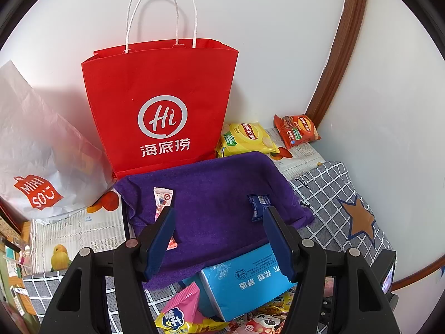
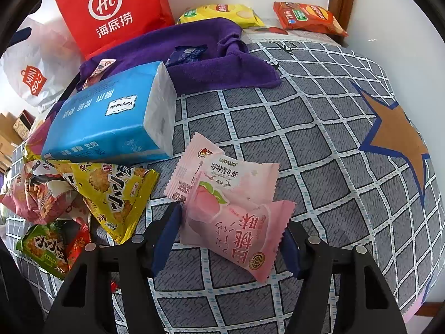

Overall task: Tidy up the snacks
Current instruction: 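Close the right tool on the pink peach candy pack and lift it, then grasp the yellow-pink chip bag with the left tool while the right tool holds the pink pack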

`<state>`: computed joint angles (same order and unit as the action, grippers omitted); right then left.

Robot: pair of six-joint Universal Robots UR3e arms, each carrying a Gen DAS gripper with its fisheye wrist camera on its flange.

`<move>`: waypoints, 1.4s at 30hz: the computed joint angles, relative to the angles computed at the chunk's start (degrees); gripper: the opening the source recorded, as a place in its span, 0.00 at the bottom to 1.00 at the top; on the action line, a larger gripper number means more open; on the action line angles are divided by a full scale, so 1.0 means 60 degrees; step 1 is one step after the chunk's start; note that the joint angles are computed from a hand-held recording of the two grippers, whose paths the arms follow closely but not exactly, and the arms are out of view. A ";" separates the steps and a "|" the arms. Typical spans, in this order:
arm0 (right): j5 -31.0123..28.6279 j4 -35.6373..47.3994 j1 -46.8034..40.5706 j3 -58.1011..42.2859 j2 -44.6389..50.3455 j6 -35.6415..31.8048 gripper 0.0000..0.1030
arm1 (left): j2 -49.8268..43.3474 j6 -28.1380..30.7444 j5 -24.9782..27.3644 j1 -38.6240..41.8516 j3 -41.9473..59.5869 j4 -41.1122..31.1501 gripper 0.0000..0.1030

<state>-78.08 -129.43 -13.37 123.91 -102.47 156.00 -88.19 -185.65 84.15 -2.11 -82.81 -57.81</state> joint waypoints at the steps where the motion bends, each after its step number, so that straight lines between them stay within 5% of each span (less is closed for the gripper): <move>1: 0.0014 0.0021 -0.0019 0.0000 -0.0016 -0.0024 0.63 | 0.0000 0.0000 0.0000 0.0000 0.0000 0.0000 0.61; 42: 0.0922 0.1256 -0.1461 0.0125 -0.1928 -0.1200 0.59 | 0.0422 0.0004 0.0294 0.0197 0.0063 -0.0386 0.65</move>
